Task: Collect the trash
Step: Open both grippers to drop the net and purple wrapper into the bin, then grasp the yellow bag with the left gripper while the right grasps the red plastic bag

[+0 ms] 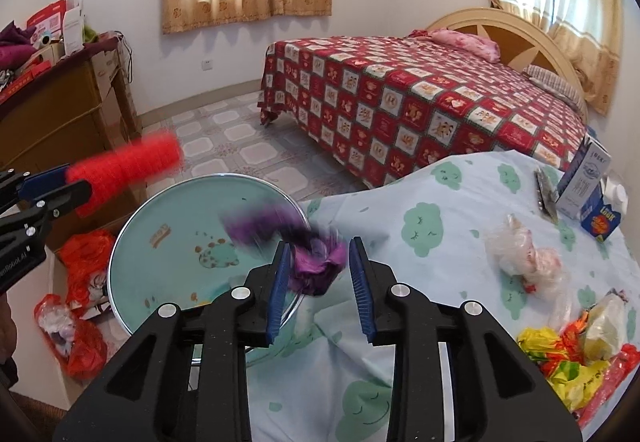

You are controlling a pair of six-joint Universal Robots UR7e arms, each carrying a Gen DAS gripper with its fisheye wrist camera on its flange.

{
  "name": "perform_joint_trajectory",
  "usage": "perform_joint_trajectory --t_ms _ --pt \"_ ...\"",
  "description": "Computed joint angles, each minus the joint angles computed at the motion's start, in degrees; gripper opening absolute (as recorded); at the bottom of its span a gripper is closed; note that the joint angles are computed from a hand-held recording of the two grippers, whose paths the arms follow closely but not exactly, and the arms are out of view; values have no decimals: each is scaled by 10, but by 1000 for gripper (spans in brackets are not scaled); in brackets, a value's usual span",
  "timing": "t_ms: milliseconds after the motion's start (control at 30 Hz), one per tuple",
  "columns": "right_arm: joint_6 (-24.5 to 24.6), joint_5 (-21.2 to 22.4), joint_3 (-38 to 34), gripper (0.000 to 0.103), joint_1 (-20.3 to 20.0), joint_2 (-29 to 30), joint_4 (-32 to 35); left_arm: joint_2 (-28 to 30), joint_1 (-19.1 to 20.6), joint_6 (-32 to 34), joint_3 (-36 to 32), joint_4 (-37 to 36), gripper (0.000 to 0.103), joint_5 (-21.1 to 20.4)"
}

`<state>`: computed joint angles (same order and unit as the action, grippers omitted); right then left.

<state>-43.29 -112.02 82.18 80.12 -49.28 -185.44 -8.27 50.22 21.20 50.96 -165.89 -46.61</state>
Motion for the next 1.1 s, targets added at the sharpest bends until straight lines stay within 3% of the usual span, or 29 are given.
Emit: perform_joint_trajectory --t_ms 100,300,667,900,1100 --pt "4 1 2 34 -2 -2 1 2 -1 1 0 1 46 2" --pt "8 3 8 39 -2 -7 -4 5 -2 2 -4 1 51 5" --pt "8 4 31 46 -7 -21 -28 6 0 -3 -2 8 55 7" --pt "15 9 114 51 -31 -90 -102 18 -7 -8 -2 44 56 -5" --pt "59 25 217 55 -90 -190 -190 42 -30 10 -4 61 56 -27"
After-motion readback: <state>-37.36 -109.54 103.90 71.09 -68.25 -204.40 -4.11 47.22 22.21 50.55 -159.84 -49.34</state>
